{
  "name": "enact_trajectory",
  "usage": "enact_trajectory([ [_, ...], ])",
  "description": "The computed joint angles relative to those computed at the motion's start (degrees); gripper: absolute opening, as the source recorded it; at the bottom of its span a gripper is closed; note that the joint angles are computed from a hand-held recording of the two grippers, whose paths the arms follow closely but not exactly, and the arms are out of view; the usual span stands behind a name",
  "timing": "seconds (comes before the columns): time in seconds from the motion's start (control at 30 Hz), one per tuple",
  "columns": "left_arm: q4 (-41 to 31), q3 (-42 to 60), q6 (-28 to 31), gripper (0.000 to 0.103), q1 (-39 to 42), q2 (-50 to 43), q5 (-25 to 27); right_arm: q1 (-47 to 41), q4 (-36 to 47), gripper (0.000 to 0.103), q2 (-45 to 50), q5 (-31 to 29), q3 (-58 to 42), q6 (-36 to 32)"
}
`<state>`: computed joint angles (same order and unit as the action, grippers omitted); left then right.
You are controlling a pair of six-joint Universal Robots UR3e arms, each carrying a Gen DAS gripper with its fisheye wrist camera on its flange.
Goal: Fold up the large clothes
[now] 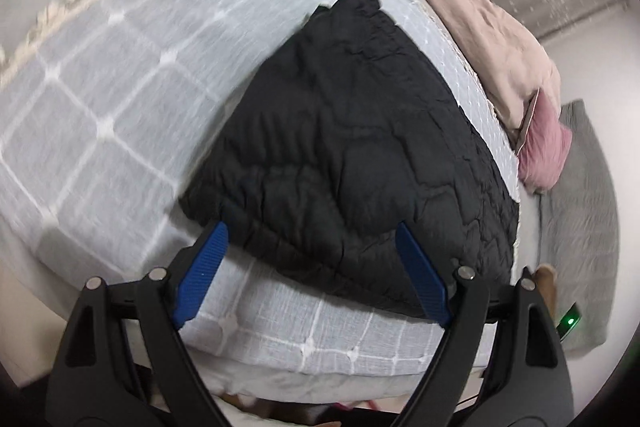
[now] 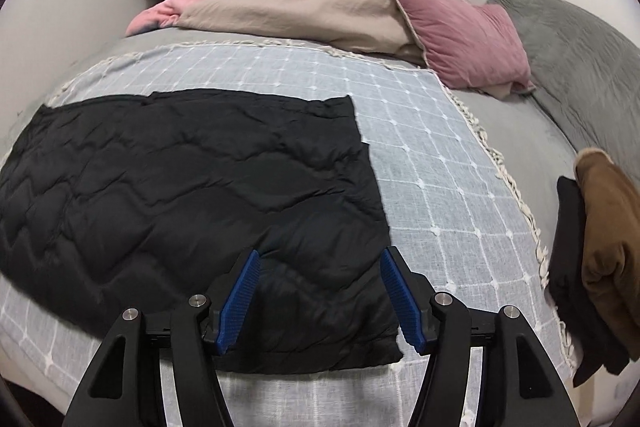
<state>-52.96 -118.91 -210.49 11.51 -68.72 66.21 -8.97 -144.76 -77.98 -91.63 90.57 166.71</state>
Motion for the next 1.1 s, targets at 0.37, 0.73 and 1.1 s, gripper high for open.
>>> enact_trajectory([
  [0.37,32.2,-11.2,-14.3,0.086,-7.0,-13.4,0.6,5.7,1.5,0.064,3.2,-1.3,-3.6,0.8],
  [0.73,61.2,-9.9,-26.1,0.069,-10.9,-29.3,7.1,10.2,2.2,0.064,9.5,-2.0,-10.4,3.8],
  [1.1,57.3,-5.9,-22.2,0.016,-8.8,-24.0,12.7,13.4,4.7,0.064,14.6,4.7,-20.3,8.9],
])
